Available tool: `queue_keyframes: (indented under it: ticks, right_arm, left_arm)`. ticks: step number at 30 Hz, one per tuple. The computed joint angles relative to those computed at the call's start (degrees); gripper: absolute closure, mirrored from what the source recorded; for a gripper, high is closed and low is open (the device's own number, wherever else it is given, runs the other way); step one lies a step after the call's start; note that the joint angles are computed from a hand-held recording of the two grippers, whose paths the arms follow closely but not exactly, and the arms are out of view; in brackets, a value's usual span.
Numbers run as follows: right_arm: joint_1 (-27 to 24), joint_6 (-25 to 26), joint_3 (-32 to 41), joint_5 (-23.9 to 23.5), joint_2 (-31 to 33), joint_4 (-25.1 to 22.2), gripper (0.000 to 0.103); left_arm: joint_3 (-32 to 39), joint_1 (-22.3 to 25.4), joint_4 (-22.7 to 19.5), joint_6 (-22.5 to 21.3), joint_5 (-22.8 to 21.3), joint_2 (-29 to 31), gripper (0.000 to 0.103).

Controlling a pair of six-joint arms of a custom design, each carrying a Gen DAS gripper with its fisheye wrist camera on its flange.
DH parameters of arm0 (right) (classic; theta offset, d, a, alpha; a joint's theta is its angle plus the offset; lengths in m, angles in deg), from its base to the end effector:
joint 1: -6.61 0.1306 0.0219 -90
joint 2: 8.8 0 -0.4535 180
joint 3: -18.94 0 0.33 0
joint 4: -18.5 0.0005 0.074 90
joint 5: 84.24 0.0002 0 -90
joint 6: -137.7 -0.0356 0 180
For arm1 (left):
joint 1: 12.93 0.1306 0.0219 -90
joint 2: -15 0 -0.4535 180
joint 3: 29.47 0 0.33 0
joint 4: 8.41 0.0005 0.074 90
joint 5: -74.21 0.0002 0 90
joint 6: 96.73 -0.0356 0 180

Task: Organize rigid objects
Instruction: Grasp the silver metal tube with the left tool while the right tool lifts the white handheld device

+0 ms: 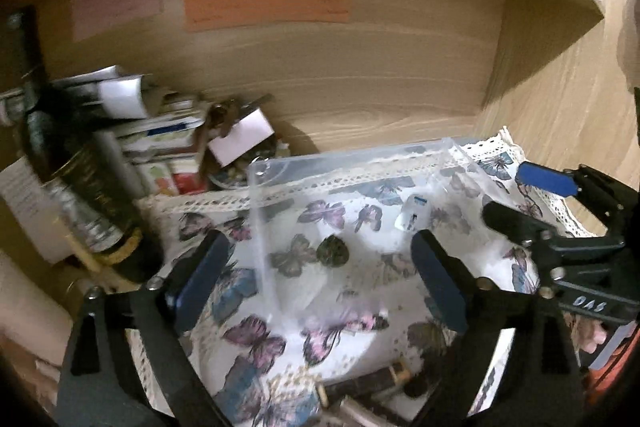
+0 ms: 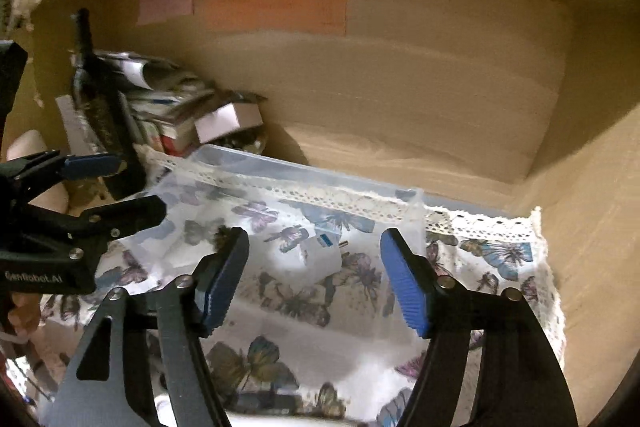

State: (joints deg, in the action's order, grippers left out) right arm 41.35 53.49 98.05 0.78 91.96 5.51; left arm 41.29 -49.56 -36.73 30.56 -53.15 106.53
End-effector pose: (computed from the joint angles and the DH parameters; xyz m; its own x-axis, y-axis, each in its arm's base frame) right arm 0.4121 0.2889 0.3920 -0.4015 -0.4007 -0.8235 -0.6703 0.7413 -0.0339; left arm 0.3411 -0.2273 0.3895 -0.5766 -0.1714 -0.7988 -0.2439 0.9693 -0.0319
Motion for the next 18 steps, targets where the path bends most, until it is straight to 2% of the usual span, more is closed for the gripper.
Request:
queue_keyframes:
  ticks: [2,5,9,13,15,17,18]
  right_arm:
    - [0.18,-0.23,-2.30,-0.44,-1.84,1.21,0.036]
    - [0.53,-0.34,-6.35,-0.38,-4.39,3.79,0.029]
    - [0.65,-0.54,-10.80,-1.07,-6.07,5.42,0.026]
    - [0.30,1.06,-14.05,-1.39,-6.26,4.72,0.025]
    - [-0.06,1.80,-14.87,-1.39,-5.85,3.52,0.025]
    - [-0.32,2.82,-15.60,-0.82,-5.54,2.45,0.025]
    - [-0.47,3.45,-15.93,-0.61,-5.38,1.94,0.025]
  left_arm:
    - [-0.87,-1.04,-1.14,1.43,-0.66,-0.53,0.008]
    - [-2.91,-2.82,-2.64,4.61,-0.72,-0.98,0.008]
    - [-5.83,-5.11,-3.58,9.61,2.10,-0.72,0.008]
    - [-7.58,-8.19,-3.38,13.44,4.19,1.02,0.008]
    - [-8.11,-9.58,-2.54,14.48,5.65,2.17,0.011]
    - [-8.17,-10.65,-2.19,14.77,6.23,3.15,0.022]
    - [-8.09,-11.24,-2.08,14.76,6.46,3.82,0.023]
